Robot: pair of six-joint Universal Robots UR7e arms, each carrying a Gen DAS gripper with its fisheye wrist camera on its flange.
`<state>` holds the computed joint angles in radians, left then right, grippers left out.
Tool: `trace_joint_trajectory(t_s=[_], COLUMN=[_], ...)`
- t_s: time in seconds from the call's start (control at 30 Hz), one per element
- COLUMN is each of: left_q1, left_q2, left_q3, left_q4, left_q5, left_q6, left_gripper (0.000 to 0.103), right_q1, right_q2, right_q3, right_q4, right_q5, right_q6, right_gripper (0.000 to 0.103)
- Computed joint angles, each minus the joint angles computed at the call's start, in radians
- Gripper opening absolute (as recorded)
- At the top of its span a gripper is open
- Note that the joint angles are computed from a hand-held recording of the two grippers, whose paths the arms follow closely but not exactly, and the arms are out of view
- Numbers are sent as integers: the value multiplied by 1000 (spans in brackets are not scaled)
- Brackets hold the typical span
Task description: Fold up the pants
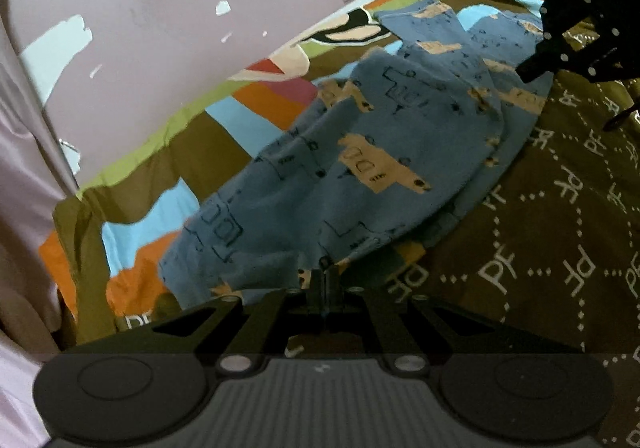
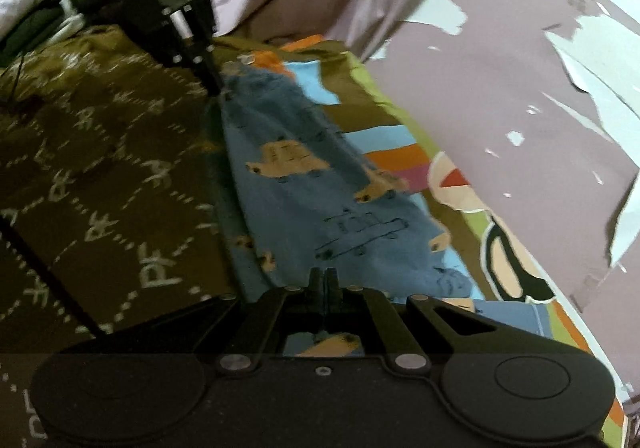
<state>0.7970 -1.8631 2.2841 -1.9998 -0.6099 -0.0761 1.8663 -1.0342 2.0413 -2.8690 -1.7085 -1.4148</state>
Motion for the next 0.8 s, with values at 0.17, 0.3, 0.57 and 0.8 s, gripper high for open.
trace_joint_trajectory(t_s=[0.17, 0.3, 0.57, 0.8], left_q1=[17, 19, 12, 11], left_q2=[21, 24, 25, 16], left_q3=[-6, -7, -8, -8], left_q4=[9, 18, 22, 19], left_q5=[-8, -7, -1, -6], left_q6=[-6, -16, -35, -28], left_gripper=[0, 0, 0, 0], right_q1=[2, -6, -2, 2], right_q2=[26, 52, 120, 104], right_q3=[-10, -27, -97, -84], right_q4=[19, -8, 38, 56], right_q5=[-31, -56, -109, -96], right_q6=[-7, -99, -208, -199], right_gripper=[2, 25, 27, 0])
